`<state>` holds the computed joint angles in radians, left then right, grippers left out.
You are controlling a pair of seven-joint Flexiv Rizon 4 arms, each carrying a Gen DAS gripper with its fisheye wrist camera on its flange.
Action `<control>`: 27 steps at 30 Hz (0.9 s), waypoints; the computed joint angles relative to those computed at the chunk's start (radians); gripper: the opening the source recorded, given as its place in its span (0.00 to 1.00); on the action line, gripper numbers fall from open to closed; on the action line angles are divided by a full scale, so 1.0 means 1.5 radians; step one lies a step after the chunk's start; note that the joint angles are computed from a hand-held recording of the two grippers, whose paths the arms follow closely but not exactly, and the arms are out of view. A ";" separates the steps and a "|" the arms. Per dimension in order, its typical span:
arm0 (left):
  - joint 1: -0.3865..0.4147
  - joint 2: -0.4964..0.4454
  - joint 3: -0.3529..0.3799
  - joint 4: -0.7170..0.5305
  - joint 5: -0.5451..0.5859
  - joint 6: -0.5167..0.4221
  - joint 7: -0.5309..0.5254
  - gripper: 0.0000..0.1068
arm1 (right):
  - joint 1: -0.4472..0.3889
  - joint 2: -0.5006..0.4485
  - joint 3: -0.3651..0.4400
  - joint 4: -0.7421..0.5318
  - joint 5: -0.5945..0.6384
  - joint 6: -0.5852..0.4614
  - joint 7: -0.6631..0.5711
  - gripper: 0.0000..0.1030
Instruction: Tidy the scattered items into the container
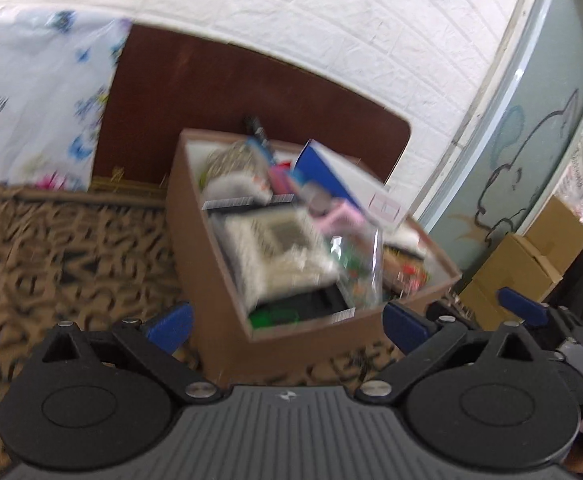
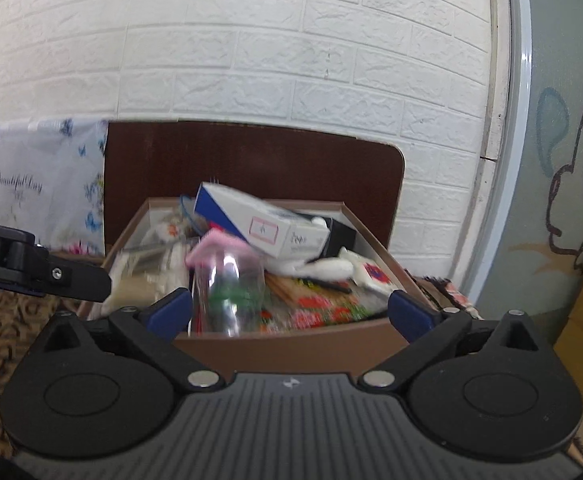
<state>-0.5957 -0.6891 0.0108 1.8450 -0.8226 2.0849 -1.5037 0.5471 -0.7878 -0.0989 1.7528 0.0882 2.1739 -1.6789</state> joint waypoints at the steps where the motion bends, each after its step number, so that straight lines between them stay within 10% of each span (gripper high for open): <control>1: -0.027 -0.001 0.019 0.000 -0.034 -0.007 0.017 0.96 | 0.007 0.009 -0.008 0.017 0.006 -0.003 -0.009 0.98; 5: -0.139 -0.023 0.090 -0.031 -0.215 -0.033 0.134 0.96 | 0.018 0.040 -0.014 0.080 0.010 -0.004 -0.042 0.98; 13: -0.200 -0.035 0.040 -0.106 -0.494 0.025 0.391 0.96 | 0.018 0.091 0.004 0.164 0.042 0.019 -0.074 0.98; 27: -0.142 -0.015 -0.092 -0.096 -0.480 0.128 0.443 0.96 | 0.026 0.117 0.017 0.207 0.096 0.057 -0.107 0.98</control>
